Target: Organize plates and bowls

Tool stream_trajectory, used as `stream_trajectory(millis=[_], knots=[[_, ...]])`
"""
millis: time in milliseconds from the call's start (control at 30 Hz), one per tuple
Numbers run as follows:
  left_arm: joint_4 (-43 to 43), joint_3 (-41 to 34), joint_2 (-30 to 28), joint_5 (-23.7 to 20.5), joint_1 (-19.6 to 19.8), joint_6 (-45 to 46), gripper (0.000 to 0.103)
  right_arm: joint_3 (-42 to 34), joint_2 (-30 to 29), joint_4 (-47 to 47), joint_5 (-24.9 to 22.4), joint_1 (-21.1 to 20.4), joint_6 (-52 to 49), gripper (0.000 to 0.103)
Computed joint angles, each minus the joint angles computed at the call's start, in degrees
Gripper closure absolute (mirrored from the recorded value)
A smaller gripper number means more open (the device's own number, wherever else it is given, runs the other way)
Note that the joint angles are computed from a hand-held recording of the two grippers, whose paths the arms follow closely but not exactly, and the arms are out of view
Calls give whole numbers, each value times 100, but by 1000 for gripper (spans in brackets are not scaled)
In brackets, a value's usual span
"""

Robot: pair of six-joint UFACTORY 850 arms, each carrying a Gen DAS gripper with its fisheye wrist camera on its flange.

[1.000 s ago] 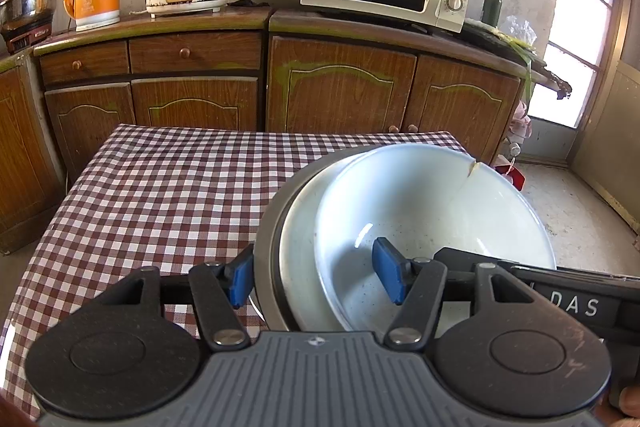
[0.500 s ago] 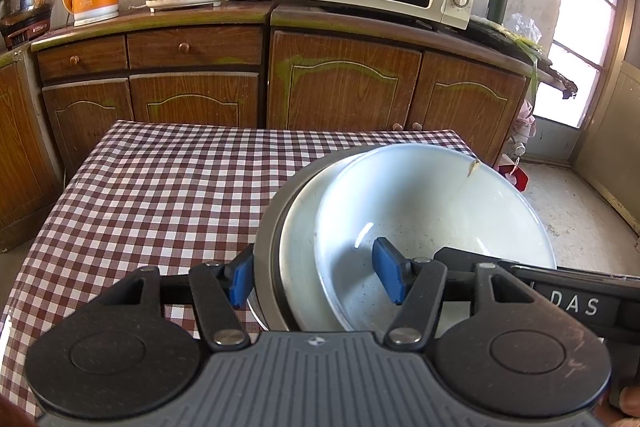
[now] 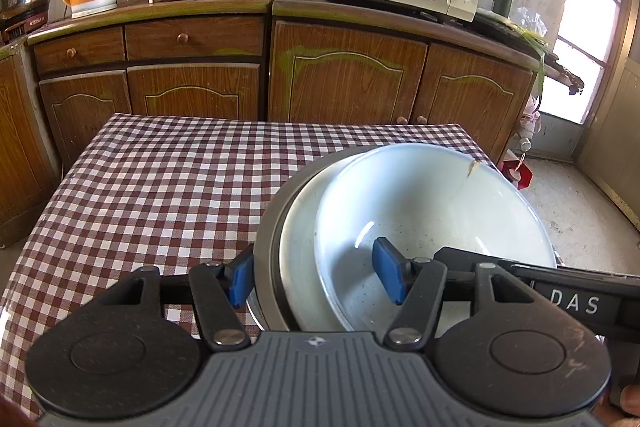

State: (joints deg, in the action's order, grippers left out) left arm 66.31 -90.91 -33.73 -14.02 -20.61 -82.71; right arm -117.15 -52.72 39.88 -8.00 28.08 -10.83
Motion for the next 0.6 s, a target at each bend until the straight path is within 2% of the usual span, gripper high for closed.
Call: stream_trajectory(millis=[600], knots=[[-843,-300,-285,44,113,875,41,-819,-551,-782,-447,-77,832,55]])
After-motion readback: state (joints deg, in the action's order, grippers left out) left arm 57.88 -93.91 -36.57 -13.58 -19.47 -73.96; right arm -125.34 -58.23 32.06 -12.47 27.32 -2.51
